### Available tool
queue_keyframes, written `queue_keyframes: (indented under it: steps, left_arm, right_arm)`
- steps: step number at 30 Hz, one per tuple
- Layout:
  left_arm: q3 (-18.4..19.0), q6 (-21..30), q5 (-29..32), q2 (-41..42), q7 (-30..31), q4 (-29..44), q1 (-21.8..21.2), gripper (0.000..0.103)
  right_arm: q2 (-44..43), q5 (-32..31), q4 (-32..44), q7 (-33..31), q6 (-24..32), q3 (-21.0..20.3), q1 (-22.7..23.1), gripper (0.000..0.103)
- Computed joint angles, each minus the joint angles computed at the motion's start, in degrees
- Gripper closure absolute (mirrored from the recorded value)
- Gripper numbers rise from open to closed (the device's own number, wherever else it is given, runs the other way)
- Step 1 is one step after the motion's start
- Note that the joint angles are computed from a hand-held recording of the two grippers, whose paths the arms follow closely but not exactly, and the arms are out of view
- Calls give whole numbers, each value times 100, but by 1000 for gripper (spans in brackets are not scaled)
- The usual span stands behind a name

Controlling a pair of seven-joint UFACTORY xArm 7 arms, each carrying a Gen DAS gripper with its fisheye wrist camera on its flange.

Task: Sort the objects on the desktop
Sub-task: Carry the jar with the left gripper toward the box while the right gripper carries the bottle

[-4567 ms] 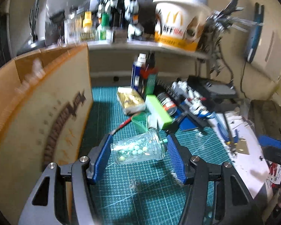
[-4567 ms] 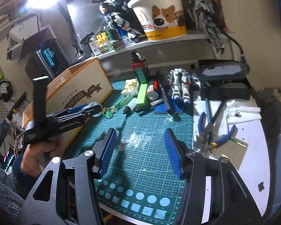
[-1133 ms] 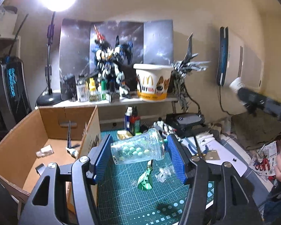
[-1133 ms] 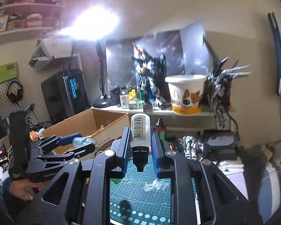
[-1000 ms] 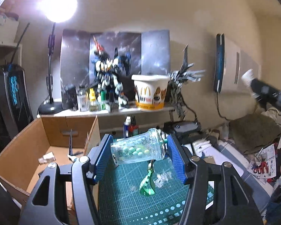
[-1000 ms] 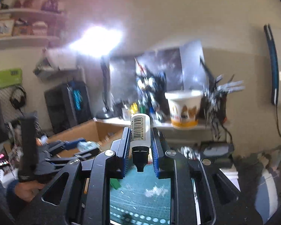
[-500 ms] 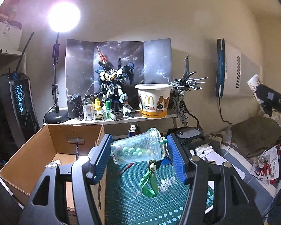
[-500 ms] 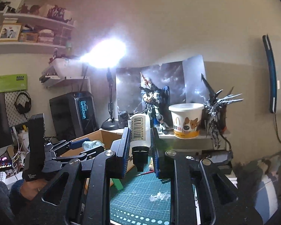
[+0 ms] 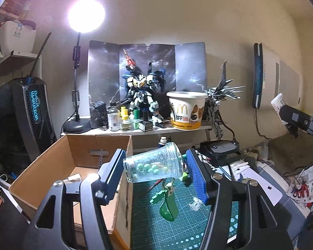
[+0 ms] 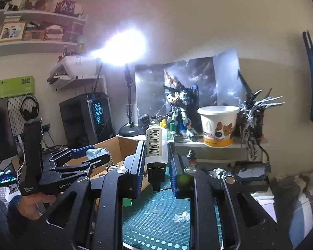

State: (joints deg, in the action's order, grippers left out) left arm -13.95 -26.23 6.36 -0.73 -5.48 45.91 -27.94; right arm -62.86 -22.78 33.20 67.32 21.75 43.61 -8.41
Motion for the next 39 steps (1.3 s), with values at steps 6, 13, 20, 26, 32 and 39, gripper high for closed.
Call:
queue_keyframes:
  steps: [6,13,20,26,32,39]
  left_arm:
    - [-66,22,-750,-86,575,-97,3,43]
    - [-168,40,-1693,-164,1293,-154,37,43]
    - [-271,15,-2496,-284,1866,-250,132,43]
    - [-353,-46,-2991,-403,2183,-344,230,43]
    - [-459,-169,-3368,-590,2372,-467,384,43]
    - [-689,-269,-4323,-664,3064,-453,587,43]
  right_arm:
    - [366,-48,11,-51,-524,-1,-186,83]
    - [810,-34,125,-226,-1186,109,-489,83]
    - [1285,73,315,-482,-1702,334,-864,83]
    - [1636,219,476,-730,-2086,543,-1140,83]
    - [1973,384,656,-1028,-2415,791,-1390,83]
    - [2345,586,875,-1385,-2730,1119,-1698,83]
